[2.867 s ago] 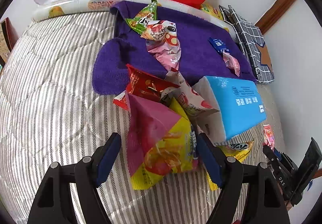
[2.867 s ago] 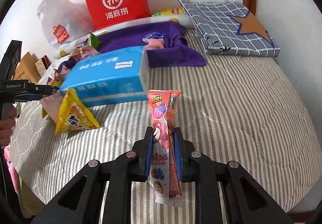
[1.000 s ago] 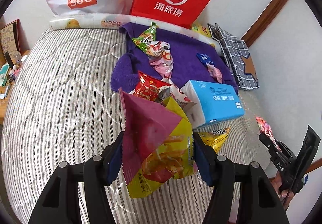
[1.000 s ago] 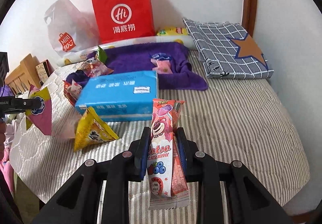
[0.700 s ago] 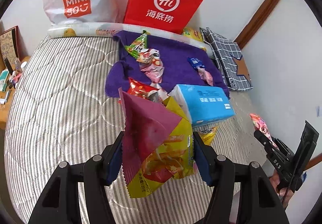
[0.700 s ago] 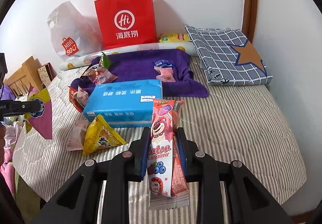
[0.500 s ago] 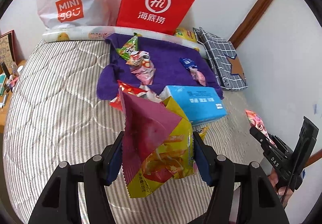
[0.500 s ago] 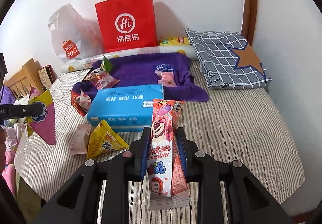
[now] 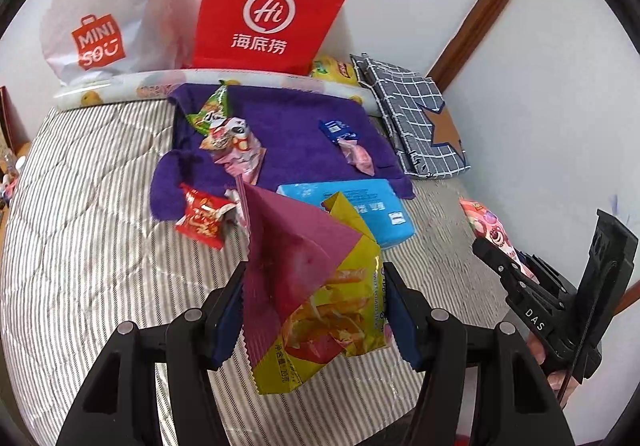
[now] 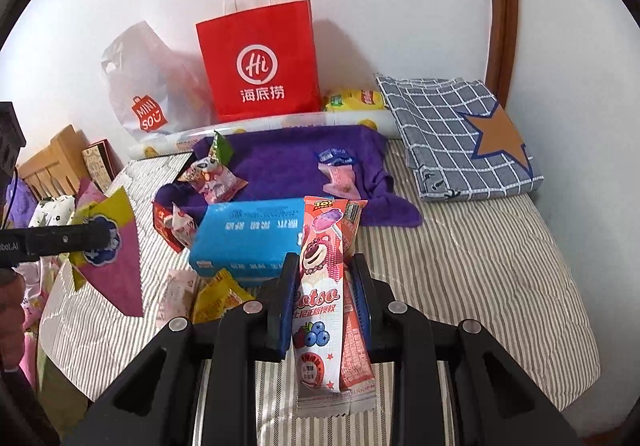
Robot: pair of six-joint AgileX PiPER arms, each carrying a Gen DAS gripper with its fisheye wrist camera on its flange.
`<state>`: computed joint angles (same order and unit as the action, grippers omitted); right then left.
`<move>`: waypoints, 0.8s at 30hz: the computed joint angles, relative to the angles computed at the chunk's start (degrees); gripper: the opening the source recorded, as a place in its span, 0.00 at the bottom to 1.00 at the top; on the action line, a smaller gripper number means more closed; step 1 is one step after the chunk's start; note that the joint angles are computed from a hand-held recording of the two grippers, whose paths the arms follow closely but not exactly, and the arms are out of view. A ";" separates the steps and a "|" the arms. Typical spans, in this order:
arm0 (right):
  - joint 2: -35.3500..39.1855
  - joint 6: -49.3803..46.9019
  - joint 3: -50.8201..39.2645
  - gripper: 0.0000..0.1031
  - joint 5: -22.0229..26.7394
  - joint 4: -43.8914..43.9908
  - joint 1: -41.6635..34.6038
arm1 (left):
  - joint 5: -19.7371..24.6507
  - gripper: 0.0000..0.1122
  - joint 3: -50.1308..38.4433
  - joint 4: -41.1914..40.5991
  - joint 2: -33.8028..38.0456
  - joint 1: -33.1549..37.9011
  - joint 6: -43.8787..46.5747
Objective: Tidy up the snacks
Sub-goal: 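Carry the stick snack and pink-yellow chip bag over the purple towel with both tools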
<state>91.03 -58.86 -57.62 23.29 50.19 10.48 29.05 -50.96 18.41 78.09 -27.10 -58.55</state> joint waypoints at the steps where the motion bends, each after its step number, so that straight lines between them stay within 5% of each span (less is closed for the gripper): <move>1: 0.12 0.31 -0.45 0.25 0.18 -0.19 0.09 | 0.09 0.54 -0.44 -0.15 0.23 -0.05 0.26; 24: 14.82 17.37 -24.51 0.25 5.53 -13.63 3.95 | 1.79 0.54 -17.07 -14.32 12.88 10.21 21.44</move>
<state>105.85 -41.49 -82.13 28.82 36.55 14.42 30.85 -68.03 4.09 90.97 -16.90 -37.11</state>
